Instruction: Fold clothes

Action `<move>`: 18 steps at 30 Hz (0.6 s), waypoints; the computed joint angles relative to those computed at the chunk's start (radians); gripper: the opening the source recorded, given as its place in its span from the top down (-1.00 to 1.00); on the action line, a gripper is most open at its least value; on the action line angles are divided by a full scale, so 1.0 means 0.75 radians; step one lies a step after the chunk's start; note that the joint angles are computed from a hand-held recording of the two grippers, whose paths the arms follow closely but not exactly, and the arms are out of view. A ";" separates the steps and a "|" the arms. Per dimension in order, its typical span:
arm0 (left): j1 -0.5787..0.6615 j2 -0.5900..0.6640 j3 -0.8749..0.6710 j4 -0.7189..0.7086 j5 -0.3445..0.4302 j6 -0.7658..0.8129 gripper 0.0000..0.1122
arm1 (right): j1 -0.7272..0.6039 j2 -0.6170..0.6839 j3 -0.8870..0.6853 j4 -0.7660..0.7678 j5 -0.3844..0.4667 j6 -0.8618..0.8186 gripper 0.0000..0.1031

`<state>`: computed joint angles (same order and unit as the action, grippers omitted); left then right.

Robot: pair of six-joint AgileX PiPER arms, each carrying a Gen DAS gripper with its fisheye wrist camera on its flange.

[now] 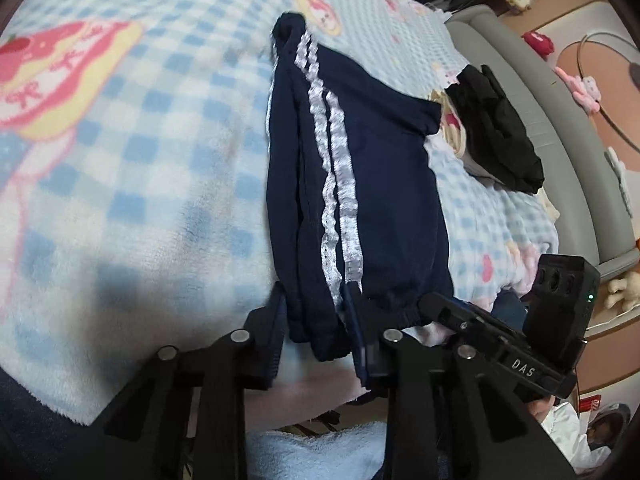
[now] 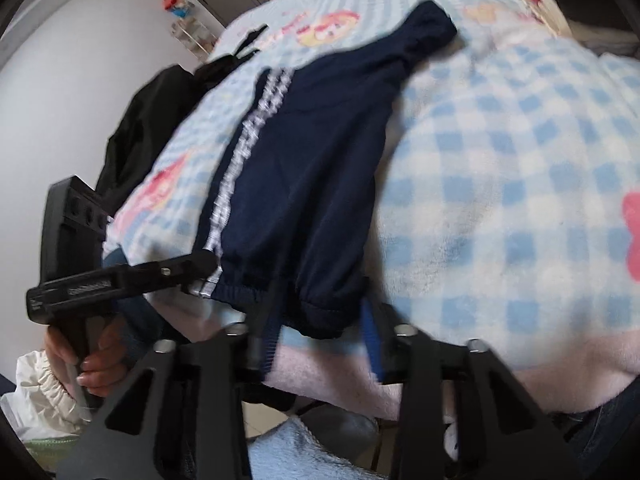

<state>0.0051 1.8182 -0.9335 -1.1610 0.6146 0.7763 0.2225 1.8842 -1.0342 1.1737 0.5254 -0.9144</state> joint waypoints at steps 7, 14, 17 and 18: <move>0.004 -0.118 0.055 -0.073 0.028 0.093 0.67 | -0.025 -0.108 0.063 0.138 0.084 -0.174 0.71; 0.102 -0.117 0.109 -0.132 0.198 0.157 0.68 | -0.057 -0.174 0.132 0.110 0.143 -0.177 0.72; 0.115 -0.065 0.052 -0.101 0.259 0.118 0.68 | -0.071 -0.147 0.113 0.113 0.175 -0.156 0.72; 0.116 -0.057 0.031 -0.090 0.272 0.104 0.68 | -0.077 -0.143 0.103 0.124 0.188 -0.159 0.72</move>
